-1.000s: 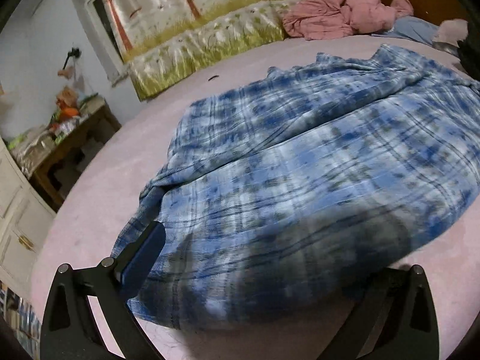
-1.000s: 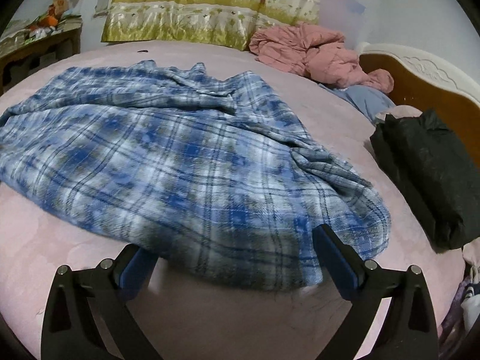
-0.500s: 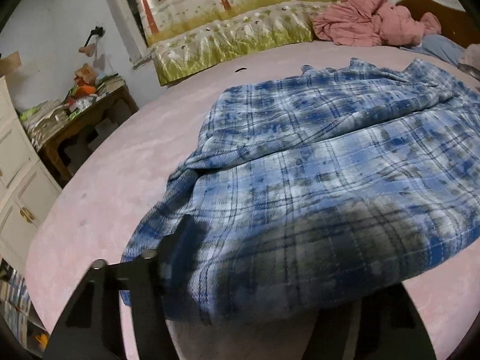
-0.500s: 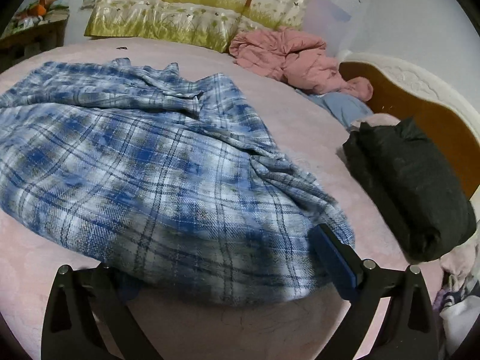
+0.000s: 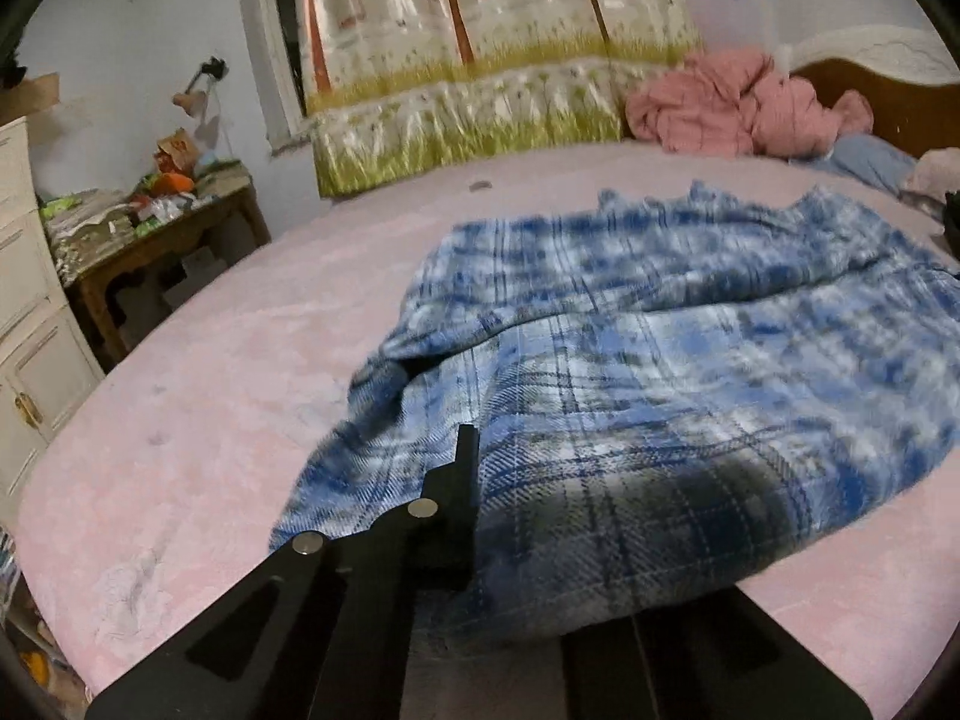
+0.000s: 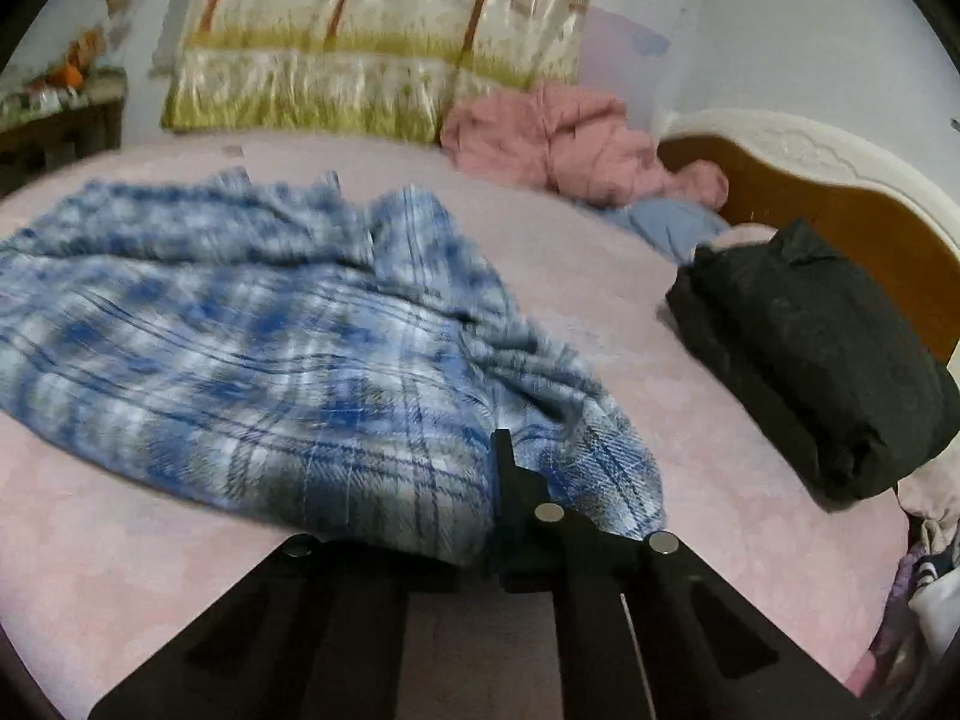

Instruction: Fold large clothes

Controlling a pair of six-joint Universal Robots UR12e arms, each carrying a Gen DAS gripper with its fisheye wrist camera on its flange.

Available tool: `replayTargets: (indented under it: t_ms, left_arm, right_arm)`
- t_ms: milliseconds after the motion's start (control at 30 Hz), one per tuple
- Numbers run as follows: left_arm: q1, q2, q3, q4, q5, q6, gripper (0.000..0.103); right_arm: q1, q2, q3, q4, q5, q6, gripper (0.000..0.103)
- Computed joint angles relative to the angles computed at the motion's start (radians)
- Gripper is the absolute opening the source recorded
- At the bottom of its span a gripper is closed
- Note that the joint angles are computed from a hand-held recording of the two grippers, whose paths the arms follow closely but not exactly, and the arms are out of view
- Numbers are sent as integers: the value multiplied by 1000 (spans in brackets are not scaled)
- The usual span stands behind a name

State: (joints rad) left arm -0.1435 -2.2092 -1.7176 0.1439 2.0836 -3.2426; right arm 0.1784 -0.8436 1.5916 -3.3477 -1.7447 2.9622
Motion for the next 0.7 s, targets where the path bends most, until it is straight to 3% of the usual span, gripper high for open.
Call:
replayTargets:
  t_ms: [100,233,433,600,667,700]
  left_arm:
    - [4,22,-36,40,-22,-24,4]
    - [-1,56,-92,104,-41,-34,4]
    - [-6,118,-147,174,-93,-56,4]
    - [-2,130,-98,102,-81,-29,5]
    - [33,129,-43,-9,-155,-28,5]
    - [65,129,-8,-94,-236,-55,5]
  right_arm:
    - [-11,-27,58,-69,60,20,6]
    - [-11,-60,124,-140,63,24,6]
    - [-46,-135,201,-167,157,96,6]
    - [-57,-136,154,-160,192,144,6]
    - [-62,-122,101,-105,228,147,6]
    - [-67,-107,46,-34,256,145,6]
